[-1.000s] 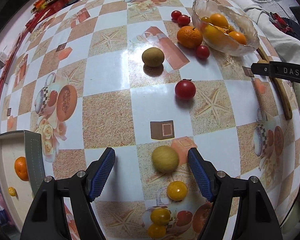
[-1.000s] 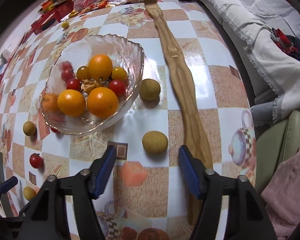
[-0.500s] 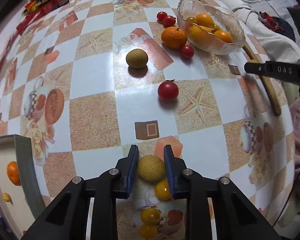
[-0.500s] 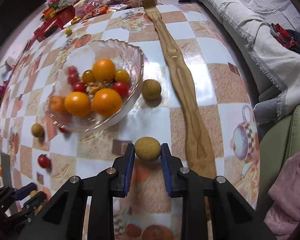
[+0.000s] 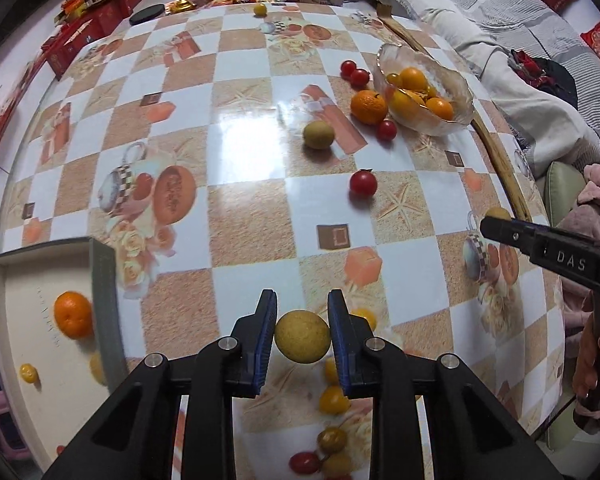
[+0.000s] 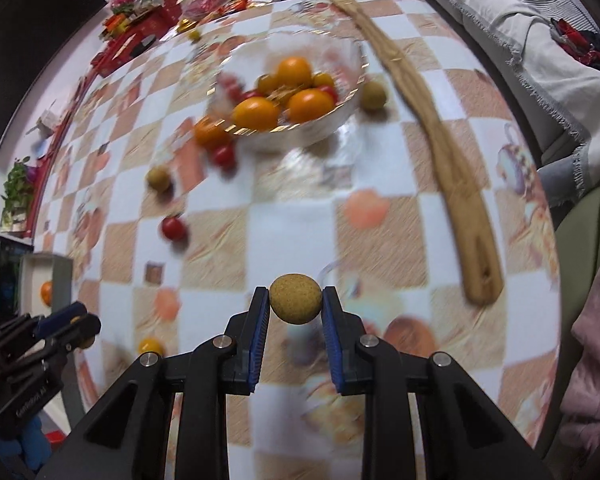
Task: Organize fruits
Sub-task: 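Grasp a green-brown fruit with the right gripper while the left grasps another, then carry both green-brown fruits over the white tray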
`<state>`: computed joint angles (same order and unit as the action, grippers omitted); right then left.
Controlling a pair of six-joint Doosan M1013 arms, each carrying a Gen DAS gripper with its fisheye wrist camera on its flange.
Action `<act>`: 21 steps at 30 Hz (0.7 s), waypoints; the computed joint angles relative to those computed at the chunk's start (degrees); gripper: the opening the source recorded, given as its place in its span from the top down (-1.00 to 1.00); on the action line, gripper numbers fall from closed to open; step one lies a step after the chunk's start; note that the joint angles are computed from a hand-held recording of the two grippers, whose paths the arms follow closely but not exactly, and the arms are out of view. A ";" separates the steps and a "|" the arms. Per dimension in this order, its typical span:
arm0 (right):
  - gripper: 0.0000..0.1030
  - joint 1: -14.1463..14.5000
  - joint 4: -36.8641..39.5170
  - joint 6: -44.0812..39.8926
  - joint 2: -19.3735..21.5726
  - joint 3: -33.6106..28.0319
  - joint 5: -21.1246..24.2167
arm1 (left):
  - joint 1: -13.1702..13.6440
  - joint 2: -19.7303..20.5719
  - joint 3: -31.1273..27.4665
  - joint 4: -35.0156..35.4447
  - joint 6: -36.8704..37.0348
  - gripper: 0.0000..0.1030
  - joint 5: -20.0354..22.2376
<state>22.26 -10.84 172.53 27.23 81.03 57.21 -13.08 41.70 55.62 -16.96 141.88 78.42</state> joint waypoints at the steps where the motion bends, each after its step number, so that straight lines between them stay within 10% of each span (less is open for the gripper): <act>1: 0.44 0.32 0.31 -0.26 0.36 -0.77 0.17 | 0.29 0.11 -0.34 0.01 -0.08 0.46 0.14; 21: 0.44 3.00 7.87 -19.33 15.08 -27.78 6.57 | 10.17 6.05 -12.13 5.48 -8.82 0.46 2.01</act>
